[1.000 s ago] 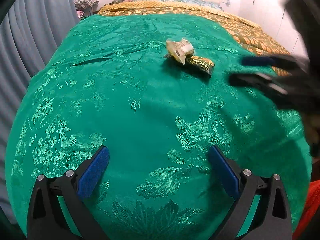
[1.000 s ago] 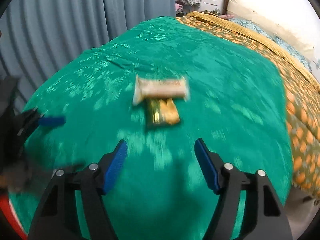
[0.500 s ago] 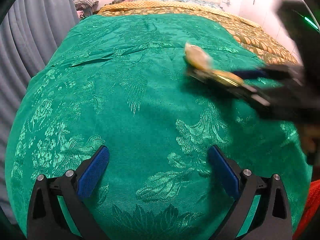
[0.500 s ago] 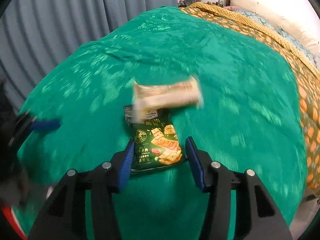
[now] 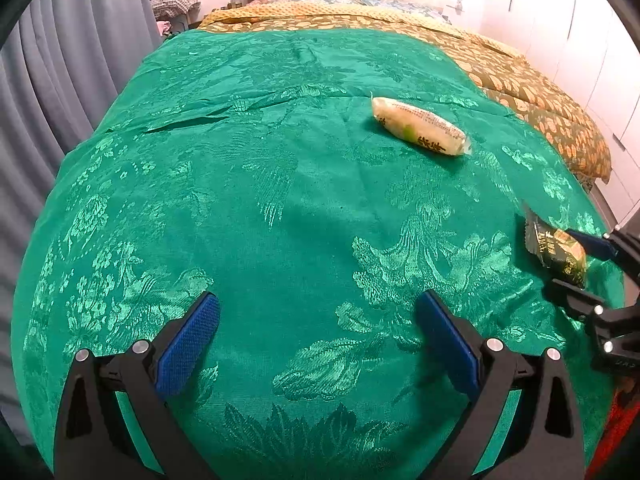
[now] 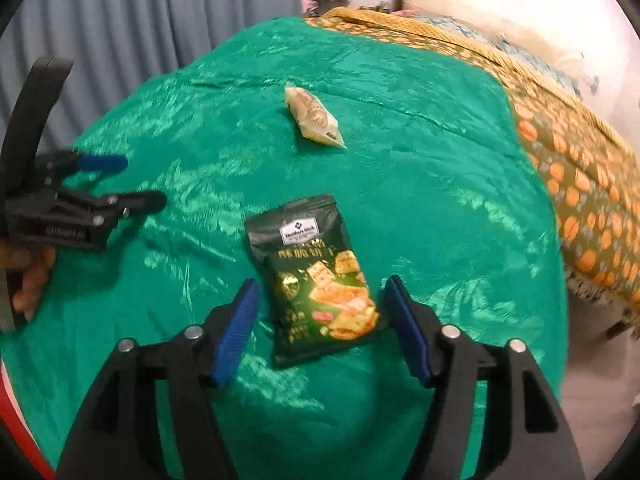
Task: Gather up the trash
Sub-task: 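Grasp the green cracker bag with the right tool while the left tool grasps the cream bar wrapper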
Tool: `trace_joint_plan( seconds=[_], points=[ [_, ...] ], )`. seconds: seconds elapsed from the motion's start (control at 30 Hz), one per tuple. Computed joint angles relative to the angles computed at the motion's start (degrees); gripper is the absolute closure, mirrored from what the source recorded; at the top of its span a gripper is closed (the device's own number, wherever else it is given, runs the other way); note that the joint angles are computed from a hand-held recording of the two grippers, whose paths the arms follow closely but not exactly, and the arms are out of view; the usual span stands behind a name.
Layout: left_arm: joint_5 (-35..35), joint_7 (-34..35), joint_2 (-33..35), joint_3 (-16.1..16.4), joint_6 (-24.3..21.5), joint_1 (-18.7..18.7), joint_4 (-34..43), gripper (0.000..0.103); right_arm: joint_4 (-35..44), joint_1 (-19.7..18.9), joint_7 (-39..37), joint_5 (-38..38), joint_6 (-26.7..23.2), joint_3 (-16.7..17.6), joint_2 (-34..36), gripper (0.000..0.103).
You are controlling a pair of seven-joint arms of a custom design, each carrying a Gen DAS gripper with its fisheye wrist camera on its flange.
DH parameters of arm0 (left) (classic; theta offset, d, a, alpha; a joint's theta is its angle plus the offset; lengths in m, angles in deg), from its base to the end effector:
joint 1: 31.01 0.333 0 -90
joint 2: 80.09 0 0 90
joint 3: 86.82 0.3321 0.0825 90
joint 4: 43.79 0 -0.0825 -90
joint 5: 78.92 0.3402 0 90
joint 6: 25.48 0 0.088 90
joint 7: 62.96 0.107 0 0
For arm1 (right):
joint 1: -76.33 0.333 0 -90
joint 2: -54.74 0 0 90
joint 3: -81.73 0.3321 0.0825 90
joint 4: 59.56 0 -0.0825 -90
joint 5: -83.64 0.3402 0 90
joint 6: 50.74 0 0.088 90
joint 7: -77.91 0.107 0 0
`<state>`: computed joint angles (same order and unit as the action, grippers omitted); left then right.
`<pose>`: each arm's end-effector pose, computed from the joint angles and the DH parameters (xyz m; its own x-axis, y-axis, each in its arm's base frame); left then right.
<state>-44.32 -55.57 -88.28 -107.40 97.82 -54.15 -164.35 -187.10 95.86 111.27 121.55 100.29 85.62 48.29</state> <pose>0.3656 -0.3290 0.5351 0.3731 -0.9278 0.0024 -0.7626 -0.3082 -0.5687 0.4696 0.1878 0.5139 0.7816 -0.6238 0.0021 -0.4864 -0.6116 -0.6240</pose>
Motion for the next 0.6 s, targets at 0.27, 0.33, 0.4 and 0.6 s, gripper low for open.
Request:
trace_joint_plan(
  seconds=[0.27, 0.33, 0.4, 0.6],
  points=[
    [3.97, 4.34, 7.67, 1.45, -0.59, 0.87, 14.25, 0.006, 0.96, -0.24, 0.06, 0.44, -0.98, -0.18, 0.56, 0.033],
    [4.4, 5.71, 12.89, 2.6, -1.49, 0.74, 21.28, 0.006, 1.13, -0.37, -0.07, 0.69, -1.25, -0.23, 0.68, 0.033],
    [4.64, 6.9, 18.1, 3.88, -4.03, -0.24, 27.88, 0.006, 1.17, -0.44, -0.06, 0.65, -1.22, -0.17, 0.72, 0.033],
    [2.15, 8.79, 29.84, 8.26, -12.94, -4.18, 41.71, 0.011, 1.13, -0.55, -0.09, 0.82, -1.4, -0.11, 0.68, 0.033]
  ],
)
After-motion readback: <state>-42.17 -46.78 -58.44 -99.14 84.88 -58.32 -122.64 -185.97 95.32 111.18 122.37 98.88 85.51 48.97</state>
